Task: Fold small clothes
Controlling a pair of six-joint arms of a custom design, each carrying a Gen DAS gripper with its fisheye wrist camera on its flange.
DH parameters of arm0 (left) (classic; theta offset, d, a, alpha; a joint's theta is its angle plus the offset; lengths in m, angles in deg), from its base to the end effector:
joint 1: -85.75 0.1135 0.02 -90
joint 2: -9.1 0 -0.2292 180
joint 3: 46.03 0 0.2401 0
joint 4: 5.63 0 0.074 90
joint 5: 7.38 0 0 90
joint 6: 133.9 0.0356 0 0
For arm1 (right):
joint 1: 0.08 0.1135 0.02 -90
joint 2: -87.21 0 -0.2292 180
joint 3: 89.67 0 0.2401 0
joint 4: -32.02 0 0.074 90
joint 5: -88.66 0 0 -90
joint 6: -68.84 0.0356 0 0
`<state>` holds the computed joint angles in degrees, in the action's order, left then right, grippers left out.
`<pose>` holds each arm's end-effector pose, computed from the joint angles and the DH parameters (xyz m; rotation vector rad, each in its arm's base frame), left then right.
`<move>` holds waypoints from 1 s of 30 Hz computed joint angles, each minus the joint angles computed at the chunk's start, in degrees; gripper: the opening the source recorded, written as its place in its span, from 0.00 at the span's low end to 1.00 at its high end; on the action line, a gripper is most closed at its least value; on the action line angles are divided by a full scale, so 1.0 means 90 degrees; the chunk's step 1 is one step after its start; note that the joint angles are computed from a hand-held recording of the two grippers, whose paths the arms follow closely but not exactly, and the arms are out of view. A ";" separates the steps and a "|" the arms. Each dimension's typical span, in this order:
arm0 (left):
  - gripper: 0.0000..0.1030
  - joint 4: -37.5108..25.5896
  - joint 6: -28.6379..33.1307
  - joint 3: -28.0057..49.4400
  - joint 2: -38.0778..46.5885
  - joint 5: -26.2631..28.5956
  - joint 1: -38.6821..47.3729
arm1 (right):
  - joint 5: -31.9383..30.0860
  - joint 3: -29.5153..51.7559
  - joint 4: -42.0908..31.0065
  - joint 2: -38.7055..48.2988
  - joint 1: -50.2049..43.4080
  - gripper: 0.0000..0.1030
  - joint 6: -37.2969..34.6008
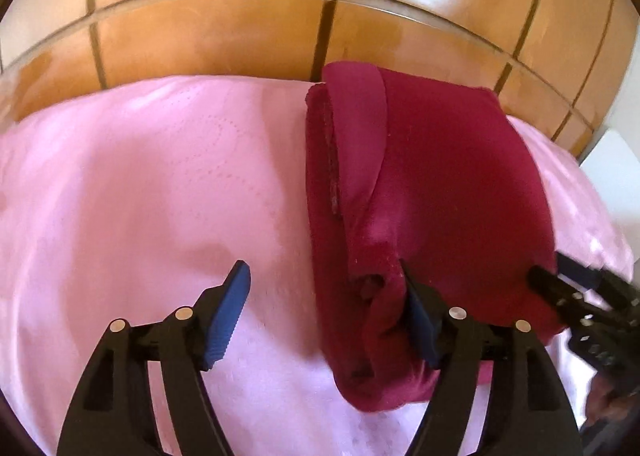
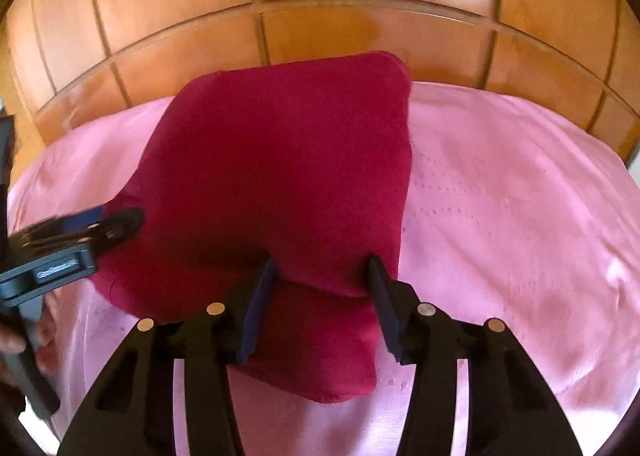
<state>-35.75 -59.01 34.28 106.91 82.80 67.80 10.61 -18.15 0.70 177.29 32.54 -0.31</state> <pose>0.3367 -0.1092 0.1874 0.0614 2.4189 -0.2705 0.2719 0.1652 0.1831 -0.1562 2.4182 0.1714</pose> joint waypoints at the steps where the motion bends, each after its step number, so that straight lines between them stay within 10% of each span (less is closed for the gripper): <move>1: 0.70 -0.0077 -0.0005 -0.0038 -0.0151 0.0018 0.0035 | -0.0010 0.0008 -0.0099 -0.0083 0.0015 0.49 0.0063; 14: 0.82 -0.0081 -0.0327 -0.2325 -0.3261 -0.1525 -0.0733 | 0.1474 -0.0269 -0.0856 -0.1309 0.1360 0.88 0.1650; 30: 0.96 -0.1239 -0.0973 -0.3126 -0.5103 -0.3210 -0.1967 | 0.3327 -0.0156 -0.2052 -0.1483 0.2655 0.97 0.2741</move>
<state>-46.90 -67.77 6.14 60.98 53.90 50.10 40.55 -19.55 -17.76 163.94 56.44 24.36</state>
